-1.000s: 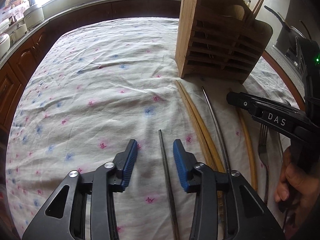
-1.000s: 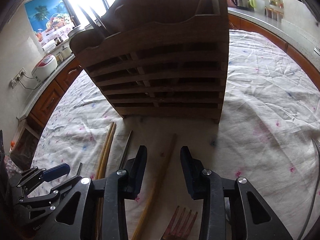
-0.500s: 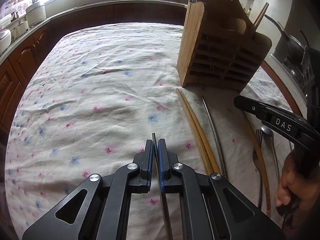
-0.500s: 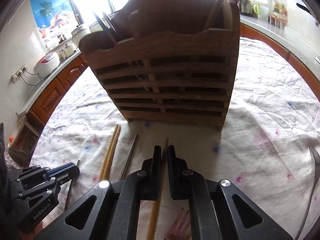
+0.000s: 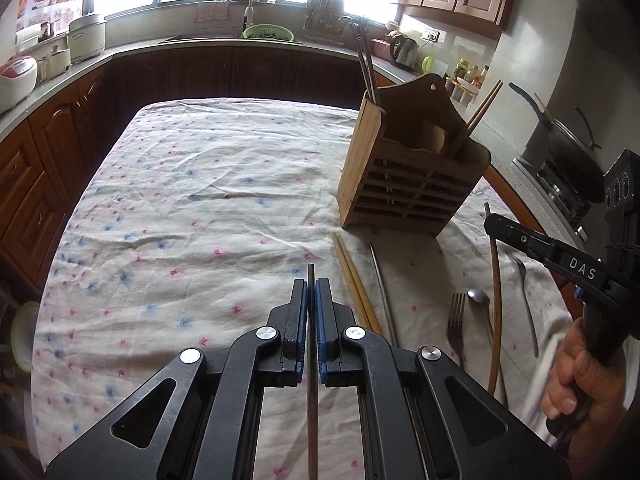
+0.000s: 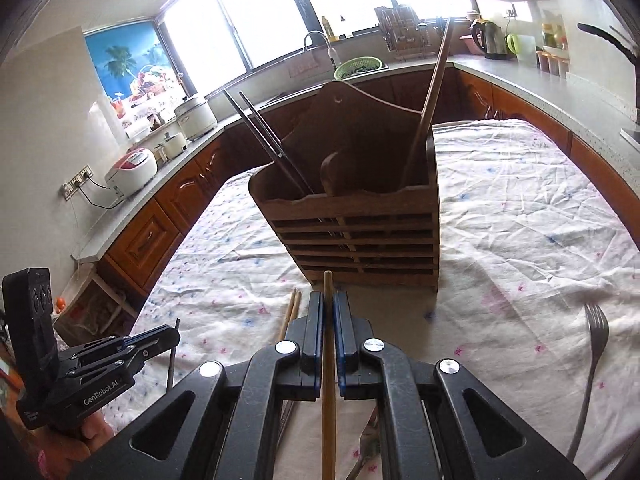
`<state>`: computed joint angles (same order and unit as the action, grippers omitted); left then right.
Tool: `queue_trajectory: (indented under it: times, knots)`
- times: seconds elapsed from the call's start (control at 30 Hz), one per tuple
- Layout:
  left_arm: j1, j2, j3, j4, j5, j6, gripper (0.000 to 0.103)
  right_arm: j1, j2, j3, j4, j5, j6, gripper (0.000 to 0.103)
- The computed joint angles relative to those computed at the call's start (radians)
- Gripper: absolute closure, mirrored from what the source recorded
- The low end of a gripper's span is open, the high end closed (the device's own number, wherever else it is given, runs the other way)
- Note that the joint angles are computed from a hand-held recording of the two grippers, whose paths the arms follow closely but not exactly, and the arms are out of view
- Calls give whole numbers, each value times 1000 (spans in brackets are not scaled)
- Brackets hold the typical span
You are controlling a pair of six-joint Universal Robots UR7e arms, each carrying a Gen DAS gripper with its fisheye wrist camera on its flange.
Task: Organize utensils
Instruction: 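Lift the steel chopstick with the left tool while the right tool carries its wooden chopstick to the holder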
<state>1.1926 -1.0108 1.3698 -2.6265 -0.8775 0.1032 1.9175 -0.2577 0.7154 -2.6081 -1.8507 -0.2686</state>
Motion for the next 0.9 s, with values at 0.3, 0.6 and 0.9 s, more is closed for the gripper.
queue_trajectory:
  times: [0.3, 0.6, 0.9]
  knots:
    - [-39, -62, 67, -71, -2, 29, 100, 20, -61, 100, -102, 28, -13, 98]
    - [-80, -111, 114, -157, -4, 67, 100, 35, -112, 170, -196, 58, -40, 98]
    - [-93, -126, 120, -200, -12, 79, 100, 43, -125, 184, -248, 78, -59, 98]
